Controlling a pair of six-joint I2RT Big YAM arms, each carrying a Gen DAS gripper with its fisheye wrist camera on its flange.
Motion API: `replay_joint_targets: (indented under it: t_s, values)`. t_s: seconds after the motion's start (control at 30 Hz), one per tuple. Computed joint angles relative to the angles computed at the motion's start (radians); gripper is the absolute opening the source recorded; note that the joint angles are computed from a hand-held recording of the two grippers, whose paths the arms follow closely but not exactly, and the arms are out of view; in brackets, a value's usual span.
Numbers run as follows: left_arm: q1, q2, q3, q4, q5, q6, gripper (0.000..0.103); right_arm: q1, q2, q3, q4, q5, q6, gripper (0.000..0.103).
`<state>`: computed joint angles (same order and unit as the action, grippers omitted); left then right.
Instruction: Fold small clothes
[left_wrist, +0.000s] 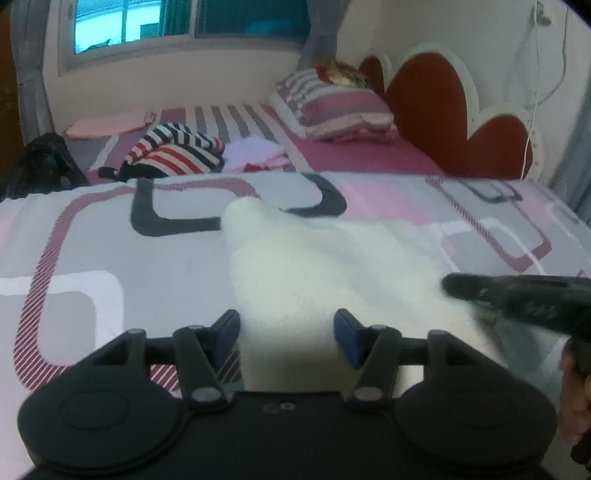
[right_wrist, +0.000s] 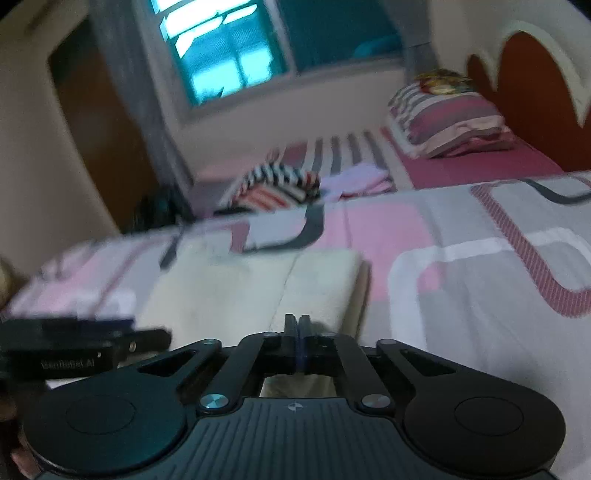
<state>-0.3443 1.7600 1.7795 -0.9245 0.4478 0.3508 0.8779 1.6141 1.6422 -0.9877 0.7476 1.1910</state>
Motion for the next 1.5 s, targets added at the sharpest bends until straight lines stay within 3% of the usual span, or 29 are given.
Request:
replay_joint_targets:
  t_s: [0.07, 0.37, 0.53, 0.7, 0.77, 0.83, 0.87, 0.9, 0.93, 0.97, 1.03, 1.2, 1.3, 1.37, 1.5]
  values:
    - [-0.007, 0.005, 0.000, 0.002, -0.015, 0.010, 0.057, -0.019, 0.045, 0.043, -0.074, -0.045, -0.016, 0.000]
    - [0.012, -0.050, -0.050, 0.016, -0.014, 0.047, 0.057, 0.050, 0.050, 0.087, -0.121, 0.033, 0.003, 0.000]
    - [0.025, -0.113, -0.122, 0.003, -0.006, 0.076, 0.057, 0.107, 0.064, 0.124, -0.154, 0.032, 0.040, 0.000]
    - [0.055, -0.199, -0.266, -0.027, -0.021, 0.151, 0.059, 0.144, 0.109, 0.144, -0.236, -0.091, 0.095, 0.000]
    - [0.075, -0.233, -0.319, 0.000, -0.003, 0.144, 0.063, 0.162, 0.105, 0.123, -0.219, -0.062, 0.120, 0.000]
    - [0.090, -0.237, -0.308, -0.025, 0.007, 0.153, 0.064, 0.164, 0.093, 0.121, -0.215, -0.068, 0.147, 0.000]
    - [0.097, -0.236, -0.298, -0.026, 0.022, 0.148, 0.064, 0.166, 0.089, 0.125, -0.220, -0.057, 0.162, 0.007]
    - [0.103, -0.234, -0.288, -0.015, 0.042, 0.132, 0.069, 0.170, 0.086, 0.129, -0.233, -0.032, 0.186, 0.021]
    - [0.107, -0.227, -0.275, -0.002, 0.054, 0.115, 0.073, 0.173, 0.081, 0.130, -0.238, -0.002, 0.203, 0.066]
    - [0.110, -0.219, -0.262, 0.014, 0.064, 0.097, 0.080, 0.175, 0.065, 0.111, -0.216, 0.041, 0.207, 0.078]
    - [0.115, -0.183, -0.207, 0.019, 0.099, 0.057, 0.083, 0.162, 0.017, 0.050, -0.123, 0.056, 0.196, 0.078]
    - [0.130, -0.006, 0.022, -0.165, 0.219, -0.060, 0.081, 0.091, -0.087, -0.108, 0.083, -0.007, 0.234, 0.070]
    - [0.134, 0.072, 0.107, -0.266, 0.263, -0.063, 0.080, 0.048, -0.151, -0.220, 0.249, -0.066, 0.251, 0.070]
    - [0.134, 0.107, 0.141, -0.319, 0.278, -0.062, 0.080, 0.027, -0.174, -0.264, 0.306, -0.092, 0.273, 0.070]
    - [0.121, 0.128, 0.138, -0.302, 0.267, -0.051, 0.078, -0.013, -0.212, -0.354, 0.424, -0.160, 0.307, 0.070]
